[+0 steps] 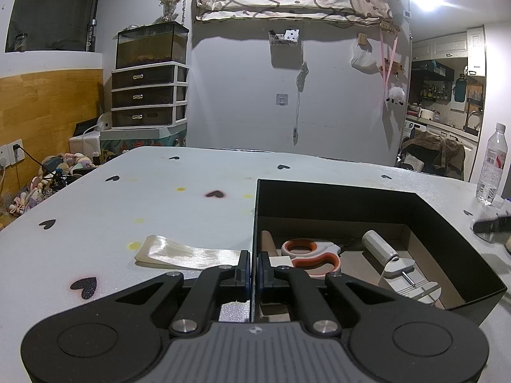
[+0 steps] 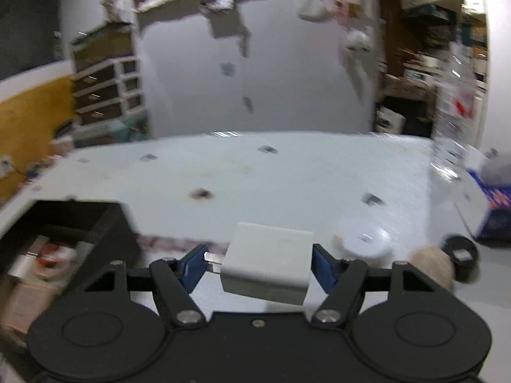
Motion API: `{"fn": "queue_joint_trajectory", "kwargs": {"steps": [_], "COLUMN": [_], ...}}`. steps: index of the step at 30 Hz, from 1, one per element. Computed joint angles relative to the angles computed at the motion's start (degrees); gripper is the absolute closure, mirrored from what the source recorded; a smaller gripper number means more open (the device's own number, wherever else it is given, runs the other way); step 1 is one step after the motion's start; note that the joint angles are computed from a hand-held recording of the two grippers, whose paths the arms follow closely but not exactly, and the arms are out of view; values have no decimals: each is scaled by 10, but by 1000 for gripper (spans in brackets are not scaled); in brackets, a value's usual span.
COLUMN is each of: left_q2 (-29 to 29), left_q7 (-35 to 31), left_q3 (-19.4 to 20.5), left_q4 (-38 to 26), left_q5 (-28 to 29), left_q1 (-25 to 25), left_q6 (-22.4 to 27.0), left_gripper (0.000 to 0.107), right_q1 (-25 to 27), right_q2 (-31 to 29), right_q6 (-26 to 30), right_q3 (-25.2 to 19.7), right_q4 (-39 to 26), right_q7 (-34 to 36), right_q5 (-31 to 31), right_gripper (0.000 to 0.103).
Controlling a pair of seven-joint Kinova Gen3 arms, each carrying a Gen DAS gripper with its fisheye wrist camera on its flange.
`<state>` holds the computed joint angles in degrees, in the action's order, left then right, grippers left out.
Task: Organize rigid objects
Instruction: 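Grasp the white charger with the right tool and lift it, then carry the white charger into the black box and open the right tool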
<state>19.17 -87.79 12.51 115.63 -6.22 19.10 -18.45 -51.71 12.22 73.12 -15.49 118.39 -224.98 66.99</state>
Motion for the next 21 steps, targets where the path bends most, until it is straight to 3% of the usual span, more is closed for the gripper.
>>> {"fn": "queue_joint_trajectory", "kwargs": {"steps": [3,9,16,21], "left_q2": [0,5,10,11], "left_q7": [1,6,26,37], "left_q3": [0,5,18,21], "left_q4": [0,0,2,3], "left_q5": [0,-7,-28,-42], "left_q1": [0,-5,-21,-27], "left_q6": [0,-4,-14,-17], "left_gripper": [103,104,104,104], "right_q1": [-7,6,25,41], "right_q2": [0,7,32,55], "right_q6": [-4,-71,-164,-237], "right_q3": [-3,3,23,46], "right_q4": [-23,-69,-125,-171], "right_q7": [23,84,182,249], "right_q5": [37,95,100,57], "right_gripper": [33,33,33,33]}}
